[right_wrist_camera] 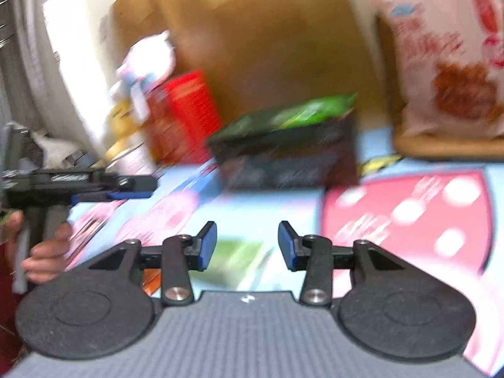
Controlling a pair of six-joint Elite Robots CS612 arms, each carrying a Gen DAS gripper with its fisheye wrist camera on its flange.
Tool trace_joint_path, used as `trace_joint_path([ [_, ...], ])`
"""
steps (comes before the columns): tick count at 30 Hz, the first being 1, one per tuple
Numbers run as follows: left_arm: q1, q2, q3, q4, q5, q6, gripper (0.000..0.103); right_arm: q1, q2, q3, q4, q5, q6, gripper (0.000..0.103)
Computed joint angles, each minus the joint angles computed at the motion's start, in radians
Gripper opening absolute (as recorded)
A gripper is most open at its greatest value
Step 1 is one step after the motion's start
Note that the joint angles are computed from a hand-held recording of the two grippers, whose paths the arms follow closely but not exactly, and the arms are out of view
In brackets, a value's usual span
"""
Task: Organize snacks
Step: 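Reach the left gripper down to the orange spicy-strip bag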
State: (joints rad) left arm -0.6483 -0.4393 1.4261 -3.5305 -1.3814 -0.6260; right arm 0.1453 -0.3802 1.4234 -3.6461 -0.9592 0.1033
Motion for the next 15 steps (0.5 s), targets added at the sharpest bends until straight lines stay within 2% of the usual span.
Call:
trace_joint_path([
  [3,0.002,-0.016,0.076,-0.027,-0.011,-0.076,0.054,0.017,-0.015,0.022,0.074,0.08,-0.089,0.046],
  [6,0.0,-0.02,0.111,-0.032,-0.014,-0.12,0.055,0.044,-0.019,0.02,0.152,0.109,-0.18,0.046],
  [8,0.001,-0.015,0.122,-0.04,-0.03,-0.147,0.056,0.063,-0.019,0.013,0.185,0.082,-0.219,0.047],
  [9,-0.001,-0.012,0.124,-0.059,-0.024,-0.146,0.061,0.072,-0.019,0.009,0.199,0.067,-0.236,0.049],
  [10,-0.003,-0.01,0.125,-0.068,-0.026,-0.14,0.064,0.08,-0.018,0.006,0.211,0.053,-0.254,0.056],
  [12,-0.006,-0.003,0.117,-0.081,-0.03,-0.136,0.081,0.094,-0.016,0.003,0.2,0.02,-0.286,0.063],
  [15,-0.018,0.01,0.085,-0.067,-0.009,-0.086,0.084,0.117,-0.012,0.001,0.17,-0.059,-0.368,0.065],
])
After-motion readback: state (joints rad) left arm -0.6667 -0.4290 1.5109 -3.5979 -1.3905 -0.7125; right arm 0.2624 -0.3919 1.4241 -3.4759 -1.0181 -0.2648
